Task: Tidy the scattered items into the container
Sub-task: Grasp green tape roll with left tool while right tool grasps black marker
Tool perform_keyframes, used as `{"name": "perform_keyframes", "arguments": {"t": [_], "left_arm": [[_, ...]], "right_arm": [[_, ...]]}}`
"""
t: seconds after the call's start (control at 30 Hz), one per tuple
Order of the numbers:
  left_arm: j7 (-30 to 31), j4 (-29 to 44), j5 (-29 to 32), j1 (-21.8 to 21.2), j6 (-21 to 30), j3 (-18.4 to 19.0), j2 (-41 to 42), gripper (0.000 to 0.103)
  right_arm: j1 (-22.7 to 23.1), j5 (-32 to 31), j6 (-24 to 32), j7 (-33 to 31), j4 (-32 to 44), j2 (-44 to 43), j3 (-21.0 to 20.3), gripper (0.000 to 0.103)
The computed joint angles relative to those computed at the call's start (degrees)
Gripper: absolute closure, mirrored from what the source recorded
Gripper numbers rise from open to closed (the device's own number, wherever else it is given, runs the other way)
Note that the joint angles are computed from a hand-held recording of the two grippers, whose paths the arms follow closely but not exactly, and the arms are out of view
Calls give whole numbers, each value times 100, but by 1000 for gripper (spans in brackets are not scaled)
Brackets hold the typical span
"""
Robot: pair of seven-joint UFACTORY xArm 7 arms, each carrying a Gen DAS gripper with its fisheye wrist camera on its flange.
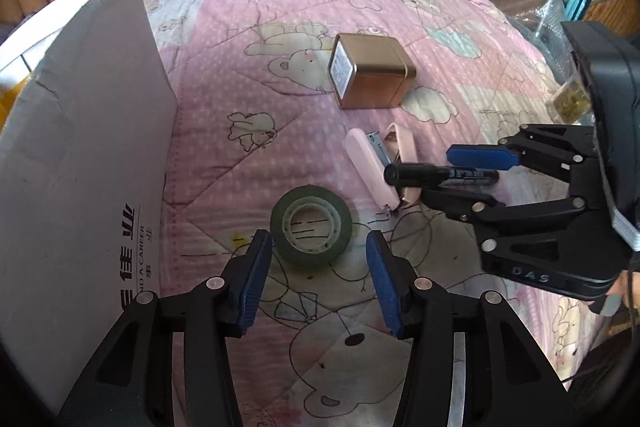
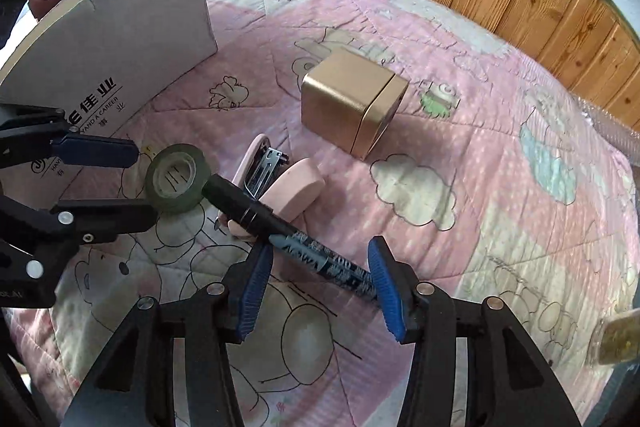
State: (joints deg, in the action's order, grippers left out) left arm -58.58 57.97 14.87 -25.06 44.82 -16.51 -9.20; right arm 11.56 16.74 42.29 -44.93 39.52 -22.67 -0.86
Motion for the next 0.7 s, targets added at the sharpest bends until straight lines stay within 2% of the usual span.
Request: {"name": "perform_keyframes", "arguments": {"t": [0.03,0.07,0.1,0.13,0.2,0.37,0.4,0.43,0.47,0.7], "left_arm": [[20,-12,-23,2,13,11,19,51],[4,0,14,8,43,4,64,50],[-31,19,69,9,76,-7,114,49],[-61,16,108,3,88,-9,140,49],[-201,55,349,0,91,-36,213,48],[-414,70,689,-50,54,-37,289,45],[-425,69,738,-62,60,-33,291,46],[-461,91,825,-70,122,-41,298,54],[-505,127,914,-80,196,-52,320,53],[-417,113,814,-117,127,-6,183,54]], "right_arm": [[-22,3,183,91,102,46,-6,62],[-33,52,403,135,222,105,-45,71],[-46,144,665,176,363,184,-97,86],[-76,219,876,235,463,226,-120,88],[-138,328,1163,264,594,247,-144,89],[-244,404,1416,298,651,158,-100,89],[-259,397,1440,311,648,149,-89,89],[-272,391,1454,335,644,144,-76,89],[-282,383,1463,363,644,150,-64,89],[-316,400,1526,519,666,111,-54,89]]}}
